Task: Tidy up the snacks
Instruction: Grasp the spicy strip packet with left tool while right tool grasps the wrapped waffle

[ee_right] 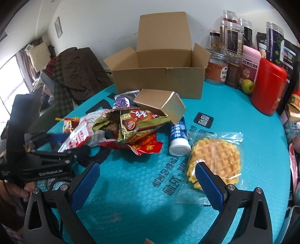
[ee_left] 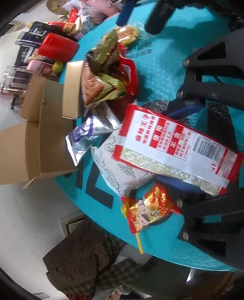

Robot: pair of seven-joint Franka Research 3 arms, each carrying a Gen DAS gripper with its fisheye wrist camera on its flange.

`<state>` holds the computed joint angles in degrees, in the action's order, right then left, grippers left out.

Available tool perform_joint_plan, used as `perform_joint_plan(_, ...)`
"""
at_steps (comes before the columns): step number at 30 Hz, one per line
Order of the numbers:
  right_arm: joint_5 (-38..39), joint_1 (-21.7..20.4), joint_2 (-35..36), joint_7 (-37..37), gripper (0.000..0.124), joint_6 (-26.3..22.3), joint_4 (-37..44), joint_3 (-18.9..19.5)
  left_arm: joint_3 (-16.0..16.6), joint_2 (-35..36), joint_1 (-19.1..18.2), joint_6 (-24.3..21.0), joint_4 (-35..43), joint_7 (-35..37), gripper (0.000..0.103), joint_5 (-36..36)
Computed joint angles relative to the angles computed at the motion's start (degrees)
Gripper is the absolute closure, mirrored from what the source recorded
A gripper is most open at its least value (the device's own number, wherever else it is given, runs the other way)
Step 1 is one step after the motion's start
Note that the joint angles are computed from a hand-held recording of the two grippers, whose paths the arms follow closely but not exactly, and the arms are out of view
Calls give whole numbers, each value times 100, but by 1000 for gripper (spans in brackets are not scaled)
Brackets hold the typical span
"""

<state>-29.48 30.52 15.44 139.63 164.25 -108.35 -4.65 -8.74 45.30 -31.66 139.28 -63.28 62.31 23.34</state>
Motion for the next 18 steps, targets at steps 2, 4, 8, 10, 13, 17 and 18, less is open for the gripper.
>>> perform_joint_plan(2,-106,36,-44,111,21,13,-47,-63,59,-105,-62,63,-160,-100,53,102)
perform_joint_plan(4,-351,97,-124,352,21,-25,-114,-160,-37,-232,18,174,-356,-171,53,-2)
perform_joint_plan(8,-765,23,-301,783,21,-112,-268,-162,-50,-472,-17,270,-660,-426,54,10)
perform_joint_plan(10,-1016,-32,-393,1034,21,-263,-318,-142,-39,-575,-66,329,-771,-572,55,84)
perform_joint_plan(13,-1373,-152,-529,1388,21,-458,-406,-51,-32,-658,-142,387,-836,-811,55,188)
perform_joint_plan(17,-1374,-427,-599,1493,21,-781,-436,176,-47,-549,-217,351,-639,-994,55,218)
perform_joint_plan(18,-1264,-511,-581,1419,21,-801,-428,231,-46,-496,-236,290,-539,-1008,55,222)
